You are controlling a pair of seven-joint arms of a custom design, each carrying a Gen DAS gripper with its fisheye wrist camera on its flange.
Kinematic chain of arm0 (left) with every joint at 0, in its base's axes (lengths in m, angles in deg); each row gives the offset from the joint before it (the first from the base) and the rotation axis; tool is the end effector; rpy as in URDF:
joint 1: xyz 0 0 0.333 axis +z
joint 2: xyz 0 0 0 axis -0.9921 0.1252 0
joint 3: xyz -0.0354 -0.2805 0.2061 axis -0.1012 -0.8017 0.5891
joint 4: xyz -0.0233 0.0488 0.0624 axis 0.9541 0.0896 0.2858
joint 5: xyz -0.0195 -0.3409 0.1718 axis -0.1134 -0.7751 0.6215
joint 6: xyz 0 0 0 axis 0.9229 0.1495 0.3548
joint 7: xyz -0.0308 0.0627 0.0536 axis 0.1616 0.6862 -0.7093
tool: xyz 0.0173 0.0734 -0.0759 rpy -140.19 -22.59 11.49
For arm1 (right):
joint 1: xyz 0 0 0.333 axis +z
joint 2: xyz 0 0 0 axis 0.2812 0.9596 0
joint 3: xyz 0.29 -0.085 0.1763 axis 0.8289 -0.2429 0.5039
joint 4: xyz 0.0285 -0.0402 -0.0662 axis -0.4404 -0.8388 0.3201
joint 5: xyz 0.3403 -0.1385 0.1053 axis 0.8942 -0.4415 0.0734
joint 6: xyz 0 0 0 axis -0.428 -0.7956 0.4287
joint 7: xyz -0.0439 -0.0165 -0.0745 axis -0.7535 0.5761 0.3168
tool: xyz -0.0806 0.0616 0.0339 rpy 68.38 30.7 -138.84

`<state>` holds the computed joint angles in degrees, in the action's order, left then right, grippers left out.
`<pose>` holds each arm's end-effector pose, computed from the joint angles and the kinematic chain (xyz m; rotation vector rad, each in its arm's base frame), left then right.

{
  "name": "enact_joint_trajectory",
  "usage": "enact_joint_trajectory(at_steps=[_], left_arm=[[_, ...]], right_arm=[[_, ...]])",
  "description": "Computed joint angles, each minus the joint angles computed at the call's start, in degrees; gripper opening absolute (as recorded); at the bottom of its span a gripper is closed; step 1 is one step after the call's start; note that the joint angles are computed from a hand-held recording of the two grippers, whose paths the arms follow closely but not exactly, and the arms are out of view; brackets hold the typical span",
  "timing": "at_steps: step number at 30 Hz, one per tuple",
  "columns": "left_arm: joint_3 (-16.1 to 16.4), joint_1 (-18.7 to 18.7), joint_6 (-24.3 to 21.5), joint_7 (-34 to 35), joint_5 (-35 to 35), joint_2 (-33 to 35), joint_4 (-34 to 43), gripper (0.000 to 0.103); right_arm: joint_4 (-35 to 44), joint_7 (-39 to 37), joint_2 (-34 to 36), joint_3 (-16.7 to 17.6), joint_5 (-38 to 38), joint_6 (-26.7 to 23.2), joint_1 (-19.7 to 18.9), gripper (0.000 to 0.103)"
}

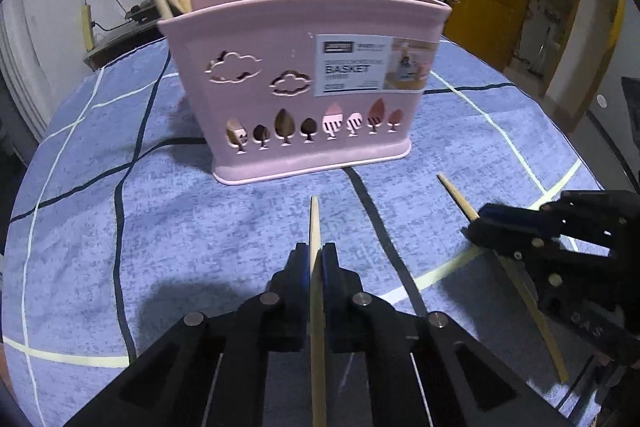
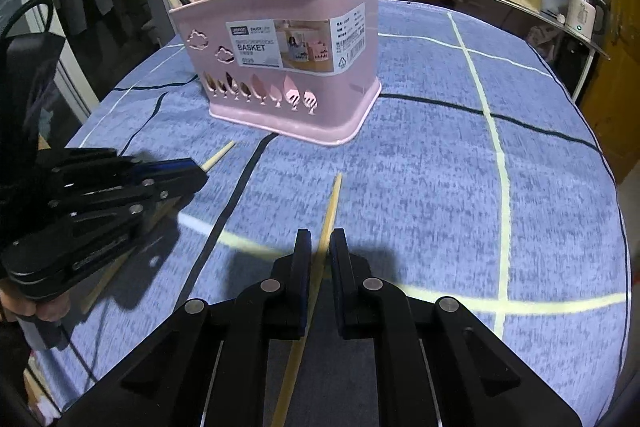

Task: Organize utensils
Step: 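Grasp a bamboo chopstick with the left tool while the right tool grasps the other, then lift the left tool's bamboo chopstick over the basket while the right tool carries its own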

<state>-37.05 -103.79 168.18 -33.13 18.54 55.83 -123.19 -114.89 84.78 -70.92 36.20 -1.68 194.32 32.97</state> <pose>0.4422 -0.3595 0.4731 -1.5325 2.2561 -0.7385 0.4063 0.2616 0.4725 -1.9943 1.5538 -0.3981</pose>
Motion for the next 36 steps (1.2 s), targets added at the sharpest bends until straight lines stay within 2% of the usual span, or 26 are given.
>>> enact_joint_trajectory(at_steps=[9, 16, 26, 36], left_arm=[[-0.08, -1.21, -4.38, -0.01, 3.84, 2.73, 4.56, 0.007], [-0.03, -1.97, -6.20, -0.45, 4.66, 3.19, 6.04, 0.006], [-0.49, -1.76, -2.98, -2.36, 5.29, -2.28, 4.73, 0.006], [-0.74, 0.04, 1.72, -1.53, 3.33, -9.14, 3.59, 0.006]], right_arm=[[3.11, -0.93, 2.48, -1.34, 0.09, -1.74, 0.77, 0.007], [2.26, -0.17, 1.42, -1.85, 0.67, -0.44, 1.42, 0.006], [1.56, 0.52, -3.76, 1.20, 0.15, 2.22, -1.28, 0.005], [2.27, 1.54, -9.80, 7.29, -0.86, 4.92, -7.54, 0.004]])
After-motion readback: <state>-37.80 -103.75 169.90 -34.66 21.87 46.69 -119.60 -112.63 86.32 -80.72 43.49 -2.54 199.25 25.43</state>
